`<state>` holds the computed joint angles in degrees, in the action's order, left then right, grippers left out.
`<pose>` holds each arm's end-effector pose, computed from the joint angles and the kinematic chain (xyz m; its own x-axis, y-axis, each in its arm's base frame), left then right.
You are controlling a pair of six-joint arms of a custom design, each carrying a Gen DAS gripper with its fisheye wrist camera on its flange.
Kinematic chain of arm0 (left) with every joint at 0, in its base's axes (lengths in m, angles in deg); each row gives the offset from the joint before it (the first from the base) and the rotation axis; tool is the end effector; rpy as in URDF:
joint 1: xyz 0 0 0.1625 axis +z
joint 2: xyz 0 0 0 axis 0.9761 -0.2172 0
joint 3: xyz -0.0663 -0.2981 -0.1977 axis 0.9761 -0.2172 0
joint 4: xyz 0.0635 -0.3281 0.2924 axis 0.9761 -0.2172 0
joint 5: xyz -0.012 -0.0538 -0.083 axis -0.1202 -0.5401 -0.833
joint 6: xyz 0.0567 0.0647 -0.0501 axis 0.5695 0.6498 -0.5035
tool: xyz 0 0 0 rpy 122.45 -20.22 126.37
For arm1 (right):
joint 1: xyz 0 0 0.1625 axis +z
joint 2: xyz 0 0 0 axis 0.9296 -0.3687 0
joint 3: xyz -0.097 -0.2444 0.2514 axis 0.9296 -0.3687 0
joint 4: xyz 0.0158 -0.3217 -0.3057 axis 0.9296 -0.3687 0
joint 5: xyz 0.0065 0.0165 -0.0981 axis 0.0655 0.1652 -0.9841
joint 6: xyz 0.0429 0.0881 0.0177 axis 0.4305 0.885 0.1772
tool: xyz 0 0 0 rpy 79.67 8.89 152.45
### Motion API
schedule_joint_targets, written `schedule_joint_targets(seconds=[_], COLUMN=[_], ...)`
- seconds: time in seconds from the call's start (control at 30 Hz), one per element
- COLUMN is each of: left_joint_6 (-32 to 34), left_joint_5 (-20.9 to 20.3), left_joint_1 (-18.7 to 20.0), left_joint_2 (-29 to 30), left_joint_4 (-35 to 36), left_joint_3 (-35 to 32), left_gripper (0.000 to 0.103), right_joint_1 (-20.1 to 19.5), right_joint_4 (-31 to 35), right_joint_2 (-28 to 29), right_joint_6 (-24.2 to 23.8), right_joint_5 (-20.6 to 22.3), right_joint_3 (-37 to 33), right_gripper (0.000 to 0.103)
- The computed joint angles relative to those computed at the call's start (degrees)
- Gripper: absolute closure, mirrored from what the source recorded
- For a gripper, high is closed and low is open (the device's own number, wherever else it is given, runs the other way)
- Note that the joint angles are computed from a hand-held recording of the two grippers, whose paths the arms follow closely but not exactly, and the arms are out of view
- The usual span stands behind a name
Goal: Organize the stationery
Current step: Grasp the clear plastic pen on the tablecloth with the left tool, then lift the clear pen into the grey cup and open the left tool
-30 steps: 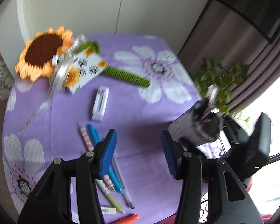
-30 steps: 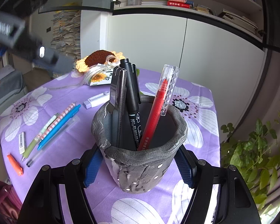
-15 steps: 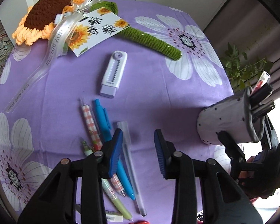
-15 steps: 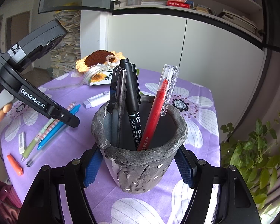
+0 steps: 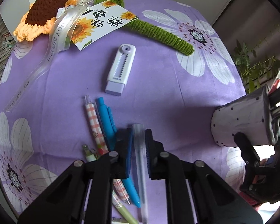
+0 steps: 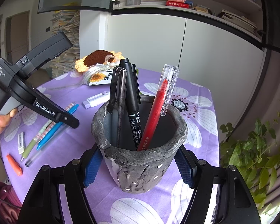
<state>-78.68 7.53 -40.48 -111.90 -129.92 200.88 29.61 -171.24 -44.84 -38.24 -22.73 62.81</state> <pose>-0.2403 -0.4138 0.1105 -0.7971 0.2163 -0.5637 0.3390 0.9329 -0.1213 0.1463 -0.3119 0.1677 -0.5894 -0.3629 0.7217 -0.7803 0.4869 -0.3924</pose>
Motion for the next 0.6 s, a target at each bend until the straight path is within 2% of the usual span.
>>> schedule_joint_targets(seconds=[0.13,0.37,0.47,0.6], left_joint_6=[0.72,3.81,5.91,8.74], left_joint_5=[0.73,0.51,-0.53,-1.76], left_joint_1=[-1.80,-7.21,-9.84,-12.27], left_joint_2=[-1.80,-9.13,-12.47,-13.89], left_joint_4=[-1.70,-5.39,-8.22,-13.08], left_joint_3=[1.25,4.22,5.88,6.41], left_gripper=[0.093,0.093,0.093,0.093], right_joint_1=[0.37,0.66,0.68,1.11], right_joint_4=[-0.22,-0.78,-0.84,-1.73], right_joint_2=[0.34,0.90,0.94,1.63], right_joint_6=[0.18,0.13,0.08,-0.24], right_joint_5=[-0.71,-1.09,-1.13,-1.86], right_joint_3=[-0.12,-0.23,-0.25,-0.31], right_gripper=[0.030,0.030,0.030,0.030])
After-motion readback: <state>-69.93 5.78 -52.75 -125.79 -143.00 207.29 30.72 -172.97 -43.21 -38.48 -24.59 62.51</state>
